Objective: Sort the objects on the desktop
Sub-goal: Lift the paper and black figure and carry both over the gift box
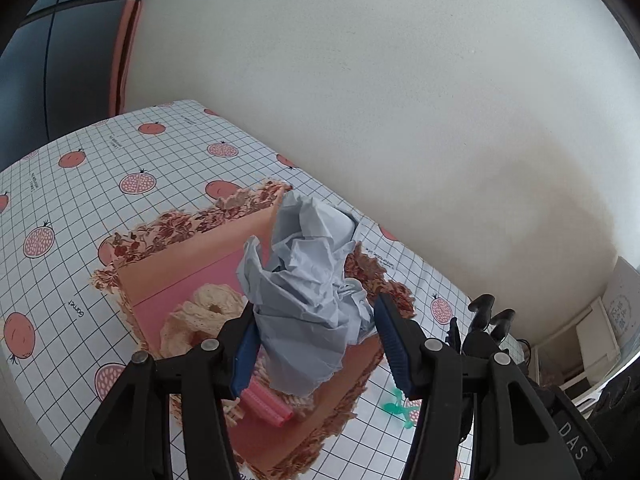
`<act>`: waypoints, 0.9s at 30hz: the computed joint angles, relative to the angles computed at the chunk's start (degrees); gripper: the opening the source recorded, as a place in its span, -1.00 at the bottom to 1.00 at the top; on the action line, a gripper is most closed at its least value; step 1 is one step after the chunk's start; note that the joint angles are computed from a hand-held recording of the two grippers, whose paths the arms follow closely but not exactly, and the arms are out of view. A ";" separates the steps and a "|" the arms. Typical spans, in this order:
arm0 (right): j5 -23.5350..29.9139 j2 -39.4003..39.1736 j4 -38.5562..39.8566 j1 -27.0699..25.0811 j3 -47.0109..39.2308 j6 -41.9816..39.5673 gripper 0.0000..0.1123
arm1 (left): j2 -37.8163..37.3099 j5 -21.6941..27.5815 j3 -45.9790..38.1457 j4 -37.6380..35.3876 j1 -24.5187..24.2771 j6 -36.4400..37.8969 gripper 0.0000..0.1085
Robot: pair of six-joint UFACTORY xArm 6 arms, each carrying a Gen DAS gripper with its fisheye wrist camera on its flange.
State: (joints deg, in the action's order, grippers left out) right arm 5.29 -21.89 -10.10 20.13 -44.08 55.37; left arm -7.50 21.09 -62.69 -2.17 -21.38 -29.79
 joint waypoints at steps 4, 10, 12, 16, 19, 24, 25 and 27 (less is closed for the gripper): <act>-0.57 3.40 -2.36 1.62 -2.71 1.22 -0.56 | -0.31 0.53 0.60 6.27 2.20 -5.44 0.05; -1.06 6.78 -4.86 3.76 -5.65 2.13 -0.56 | -0.71 -0.02 1.74 6.40 5.45 -8.07 0.05; -0.86 7.86 -5.06 4.67 -6.65 1.58 -0.56 | -1.08 0.04 2.14 6.07 6.17 -8.46 0.05; -0.04 9.80 -5.63 6.11 -8.44 0.81 -0.56 | -1.33 0.89 2.58 8.25 7.62 -11.16 0.05; 0.11 11.01 -5.64 6.85 -9.35 0.20 -0.56 | -1.32 0.84 2.87 8.12 8.38 -11.56 0.05; 2.65 12.58 -9.51 7.23 -10.96 3.01 -0.56 | -1.00 0.50 3.14 4.45 9.03 -9.08 0.05; 3.66 12.80 -11.21 7.05 -11.32 4.47 -0.56 | -1.04 0.74 3.08 3.54 8.93 -8.41 0.05; 5.70 13.41 -13.98 6.95 -12.31 7.04 -0.56 | -0.61 0.67 2.97 1.62 8.82 -6.53 0.05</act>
